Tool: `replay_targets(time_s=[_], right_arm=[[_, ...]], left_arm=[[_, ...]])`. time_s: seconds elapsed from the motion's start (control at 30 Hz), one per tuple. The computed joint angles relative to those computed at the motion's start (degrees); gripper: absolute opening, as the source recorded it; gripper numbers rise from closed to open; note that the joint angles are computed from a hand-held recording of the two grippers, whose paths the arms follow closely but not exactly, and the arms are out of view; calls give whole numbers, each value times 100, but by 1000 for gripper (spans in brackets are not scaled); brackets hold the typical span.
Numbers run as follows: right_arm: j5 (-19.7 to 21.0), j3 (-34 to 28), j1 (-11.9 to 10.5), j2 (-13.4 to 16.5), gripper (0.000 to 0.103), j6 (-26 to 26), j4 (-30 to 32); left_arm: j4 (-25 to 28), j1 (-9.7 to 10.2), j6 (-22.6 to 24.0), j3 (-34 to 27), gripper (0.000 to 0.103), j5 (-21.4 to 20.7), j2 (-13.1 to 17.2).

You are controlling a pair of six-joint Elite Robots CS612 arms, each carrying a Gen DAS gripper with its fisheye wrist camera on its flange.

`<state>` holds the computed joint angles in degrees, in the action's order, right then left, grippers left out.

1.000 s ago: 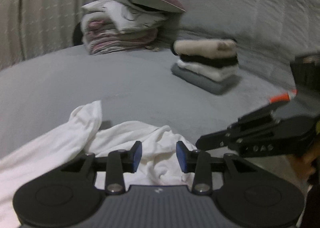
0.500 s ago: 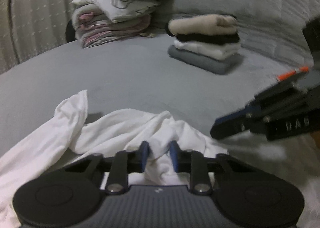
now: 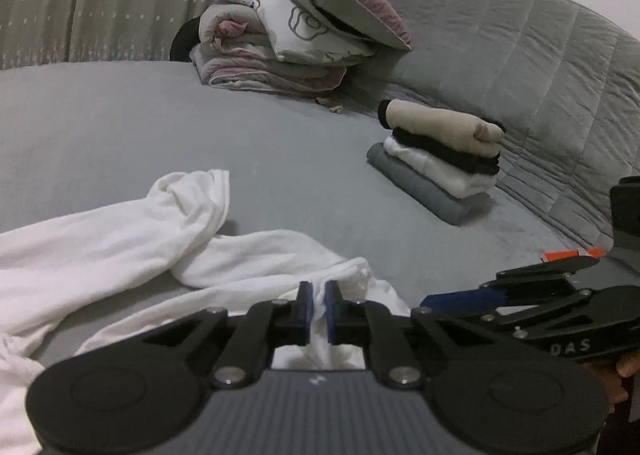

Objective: Fold clothes

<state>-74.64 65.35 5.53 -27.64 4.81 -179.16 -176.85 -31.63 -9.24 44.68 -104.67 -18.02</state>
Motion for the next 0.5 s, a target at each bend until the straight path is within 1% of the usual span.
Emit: replay_targets(time_s=[0.13,0.3,0.47,0.5], right_arm=[[-37,-85,16,48,39,-27,11],[-181,-200,35,123,39,-18,90],[-148,-295,34,188,39,-87,172],[-198,-310,46,204,33,-115,148]], left_arm=[[-75,19,-2,-29,7,-99,32],[-148,27,-90,-87,7,-133,74],[-197,26,-170,-131,7,-132,104],[-207,26,-186,-139,7,-132,110]])
